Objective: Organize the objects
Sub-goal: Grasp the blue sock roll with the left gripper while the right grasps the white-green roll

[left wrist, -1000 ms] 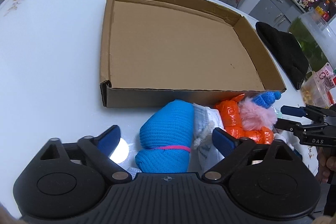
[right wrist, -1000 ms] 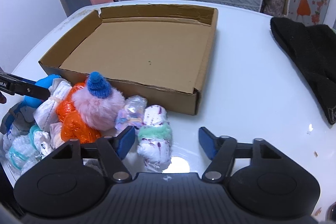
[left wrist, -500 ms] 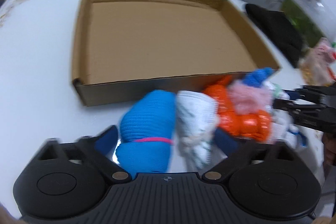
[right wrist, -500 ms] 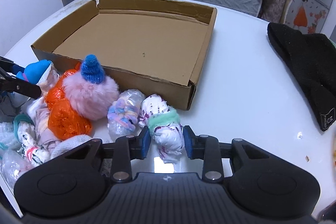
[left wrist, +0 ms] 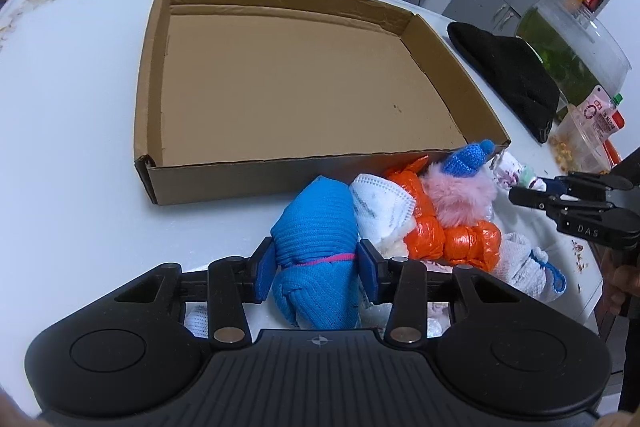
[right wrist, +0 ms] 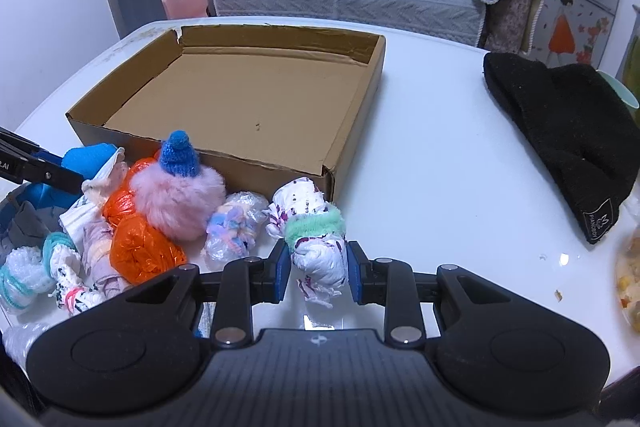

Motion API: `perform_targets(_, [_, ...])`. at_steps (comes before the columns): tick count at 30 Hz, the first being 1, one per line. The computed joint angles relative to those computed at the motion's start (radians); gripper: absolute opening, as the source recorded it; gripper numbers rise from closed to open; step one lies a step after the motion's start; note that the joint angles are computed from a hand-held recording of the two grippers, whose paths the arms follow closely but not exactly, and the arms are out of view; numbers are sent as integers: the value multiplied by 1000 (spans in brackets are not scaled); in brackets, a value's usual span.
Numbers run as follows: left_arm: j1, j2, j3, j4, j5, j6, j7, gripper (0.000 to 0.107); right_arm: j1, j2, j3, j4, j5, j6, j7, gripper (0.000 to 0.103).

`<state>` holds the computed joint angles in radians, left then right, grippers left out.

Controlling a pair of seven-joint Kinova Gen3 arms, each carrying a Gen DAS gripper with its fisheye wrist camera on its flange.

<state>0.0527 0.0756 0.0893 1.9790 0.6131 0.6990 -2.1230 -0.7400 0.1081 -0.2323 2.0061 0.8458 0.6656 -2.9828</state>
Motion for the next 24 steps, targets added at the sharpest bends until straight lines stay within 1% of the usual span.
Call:
perform_targets(2, [8,3,2,-5,-25,-3,21,51,-3,2,0,3,7,-7,-8,27])
perform_targets(5, [34,19,13,-16,-85,-26,82,52,4,-2,5,10,10,-24,-10,27])
perform_targets(6, [42,27,8,-19,-87,-29,87,53,3,-9,3,16,9,-21,-14,27])
perform_targets(7, [31,29,18,-16,-76,-39,75,53,5,-12,1,17,8,-22,-14,27])
perform_targets(10, [34,28,25,-13,-82,-48,67,50,9,-25,-3,26,16,-26,-30,27])
perform_targets(14, [13,2,20,-6,-37,-27,11,49,18,-56,-15,29,32,-9,-50,27])
perform_targets(16, [5,-24,8,-13,-24,-9,-13,49,28,-70,-25,16,36,7,-39,27])
perform_targets(19, [1,-66,-13,-45,-18,11,-20,49,48,-84,-35,-20,42,12,4,27])
perform_targets(22, [2,-81,-28,-103,-30,12,9,50,68,-75,-35,-77,49,-2,61,27])
perform_targets(24, [10,-72,-26,-150,-64,0,56,50,80,-54,-25,-123,43,-23,104,27])
